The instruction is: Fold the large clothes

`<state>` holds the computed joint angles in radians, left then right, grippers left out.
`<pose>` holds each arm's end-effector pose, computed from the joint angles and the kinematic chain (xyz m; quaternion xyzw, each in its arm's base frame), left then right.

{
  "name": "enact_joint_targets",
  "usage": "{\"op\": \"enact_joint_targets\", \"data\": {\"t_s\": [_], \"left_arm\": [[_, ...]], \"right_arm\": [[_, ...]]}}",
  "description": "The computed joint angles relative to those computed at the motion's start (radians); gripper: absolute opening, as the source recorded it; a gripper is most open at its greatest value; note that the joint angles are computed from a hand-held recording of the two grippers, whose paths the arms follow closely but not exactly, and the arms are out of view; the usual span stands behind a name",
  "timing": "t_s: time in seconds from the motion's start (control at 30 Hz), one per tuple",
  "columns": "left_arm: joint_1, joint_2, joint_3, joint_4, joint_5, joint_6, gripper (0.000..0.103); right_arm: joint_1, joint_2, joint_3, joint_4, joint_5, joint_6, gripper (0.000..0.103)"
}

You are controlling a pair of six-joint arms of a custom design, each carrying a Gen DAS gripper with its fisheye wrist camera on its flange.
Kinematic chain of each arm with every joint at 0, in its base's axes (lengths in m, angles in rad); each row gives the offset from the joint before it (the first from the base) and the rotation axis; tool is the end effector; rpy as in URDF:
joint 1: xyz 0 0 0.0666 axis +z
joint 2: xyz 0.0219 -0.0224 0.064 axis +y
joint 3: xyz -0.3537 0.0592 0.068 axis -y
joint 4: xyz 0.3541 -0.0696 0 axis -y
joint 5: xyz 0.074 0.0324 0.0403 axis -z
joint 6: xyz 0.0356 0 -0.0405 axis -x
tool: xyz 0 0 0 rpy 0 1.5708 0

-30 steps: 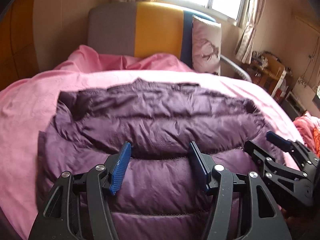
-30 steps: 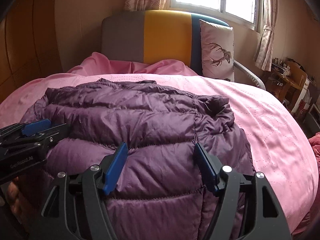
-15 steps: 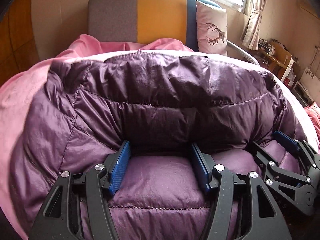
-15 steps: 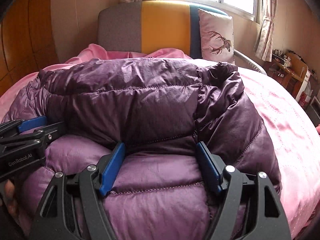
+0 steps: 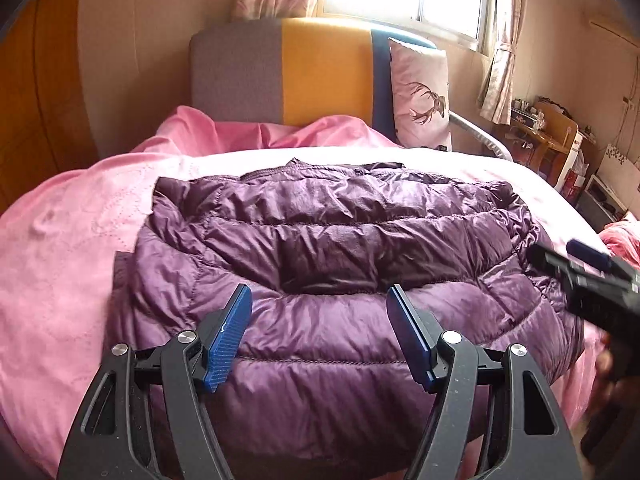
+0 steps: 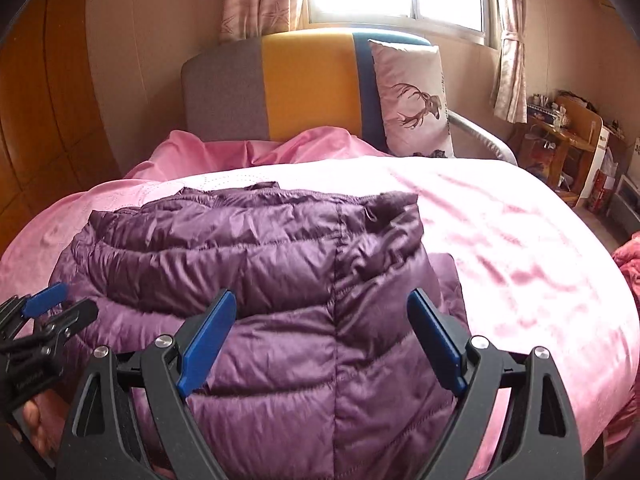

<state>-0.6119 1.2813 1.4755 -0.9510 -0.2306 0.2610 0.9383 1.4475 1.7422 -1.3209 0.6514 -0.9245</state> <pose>0.3420 -0.2306 0.4826 0.1144 0.9062 -0.0705 0.4010 0.2764 0.3399 0.5052 0.0798 0.9131 0.0206 0.3993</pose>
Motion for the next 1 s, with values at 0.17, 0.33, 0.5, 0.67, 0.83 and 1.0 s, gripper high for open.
{"op": "enact_joint_targets", "data": {"t_s": [0.17, 0.33, 0.5, 0.67, 0.83, 1.0], "left_arm": [[0.018, -0.015, -0.014, -0.002, -0.004, 0.005, 0.069], [0.049, -0.023, -0.032, 0.000, -0.001, 0.005, 0.069], [0.083, -0.029, -0.055, 0.004, 0.007, 0.014, 0.069], [0.107, -0.027, -0.076, 0.013, 0.035, 0.016, 0.071], [0.113, -0.025, -0.093, 0.021, 0.047, 0.024, 0.072], [0.100, -0.024, -0.080, 0.008, 0.013, 0.029, 0.072]], "right_arm": [[-0.031, 0.107, 0.139, -0.021, -0.015, 0.093, 0.088], [-0.080, 0.192, 0.209, -0.038, -0.055, 0.121, 0.088], [-0.123, 0.220, 0.197, -0.043, -0.094, 0.099, 0.090], [-0.141, 0.221, 0.141, -0.009, -0.118, 0.090, 0.093], [-0.155, 0.223, 0.129, -0.002, -0.147, 0.089, 0.094], [-0.156, 0.160, 0.094, 0.013, -0.172, 0.092, 0.095]]}}
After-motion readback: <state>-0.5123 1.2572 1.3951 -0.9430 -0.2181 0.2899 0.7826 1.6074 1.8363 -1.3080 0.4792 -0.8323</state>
